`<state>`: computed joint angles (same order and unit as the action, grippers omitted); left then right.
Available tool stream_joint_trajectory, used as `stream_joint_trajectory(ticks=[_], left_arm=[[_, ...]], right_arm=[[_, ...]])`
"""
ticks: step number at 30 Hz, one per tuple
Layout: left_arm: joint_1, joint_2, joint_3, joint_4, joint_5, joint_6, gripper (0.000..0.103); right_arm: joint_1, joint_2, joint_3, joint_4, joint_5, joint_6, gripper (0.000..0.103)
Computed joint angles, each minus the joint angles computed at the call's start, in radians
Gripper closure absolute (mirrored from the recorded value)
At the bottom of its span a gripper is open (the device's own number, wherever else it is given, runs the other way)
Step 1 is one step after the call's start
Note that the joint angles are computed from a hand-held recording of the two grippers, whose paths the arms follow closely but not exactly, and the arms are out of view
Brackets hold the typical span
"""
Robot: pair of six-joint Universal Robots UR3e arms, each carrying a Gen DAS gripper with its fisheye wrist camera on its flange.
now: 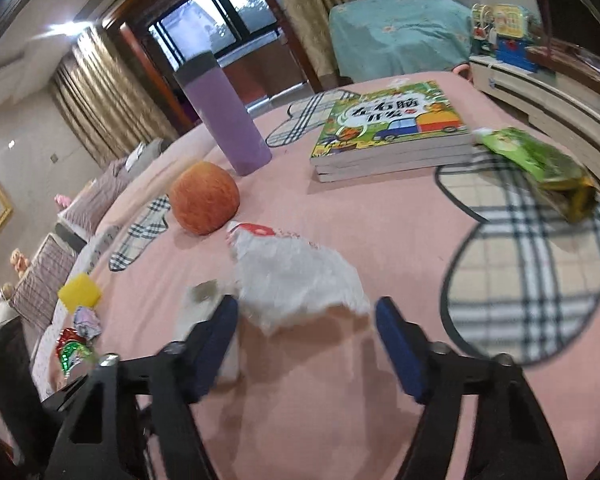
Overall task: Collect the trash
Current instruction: 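Grasp the white sponge block with the left gripper while the right grasps the white-red plastic bag, then carry the white sponge and white-red bag over the trash bin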
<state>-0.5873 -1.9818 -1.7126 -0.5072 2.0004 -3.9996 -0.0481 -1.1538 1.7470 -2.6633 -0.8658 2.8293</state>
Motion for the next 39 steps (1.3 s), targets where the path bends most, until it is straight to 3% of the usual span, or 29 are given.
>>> stream_joint_trajectory(ticks=[4,6,12,16,19,23,27,28,30,31,32,39], left_arm=[[0.016,-0.079,0.114,-0.045,-0.003,0.008,0.012],[0.027,-0.123,0.173,-0.062,-0.009,0.027,0.008],[0.019,-0.233,0.371,-0.178,-0.020,0.050,0.006],[0.000,-0.220,0.333,-0.121,0.007,0.048,0.006],[0.020,-0.197,0.289,-0.069,-0.023,0.020,0.006],[0.019,-0.189,0.291,-0.019,-0.044,0.006,0.006],[-0.015,-0.274,0.440,-0.091,0.025,0.011,0.006],[-0.023,-0.300,0.483,-0.124,0.056,0.007,0.009],[-0.022,-0.321,0.515,-0.163,0.070,0.004,0.041],[-0.007,-0.309,0.482,-0.129,0.027,0.016,0.065],[0.006,-0.287,0.427,-0.063,-0.020,0.024,0.067],[-0.081,-0.198,0.330,-0.014,0.012,0.052,0.070]], right_arm=[[-0.027,0.023,0.000,-0.009,0.029,-0.009,0.070],[-0.070,0.008,0.033,-0.004,0.075,-0.007,0.074],[-0.160,-0.046,0.132,-0.023,0.132,0.010,0.075],[-0.229,-0.107,0.229,-0.106,0.162,0.044,0.075],[-0.289,-0.170,0.306,-0.135,0.180,0.039,0.075],[-0.391,-0.306,0.419,-0.045,0.194,-0.030,0.075],[-0.491,-0.453,0.539,0.058,0.186,-0.125,0.075],[-0.510,-0.482,0.554,0.091,0.182,-0.145,0.075],[-0.543,-0.547,0.579,0.163,0.179,-0.187,0.075],[-0.570,-0.595,0.594,0.213,0.183,-0.219,0.075],[-0.600,-0.650,0.607,0.274,0.191,-0.256,0.075],[-0.794,-0.919,0.634,0.709,0.232,-0.522,0.075]])
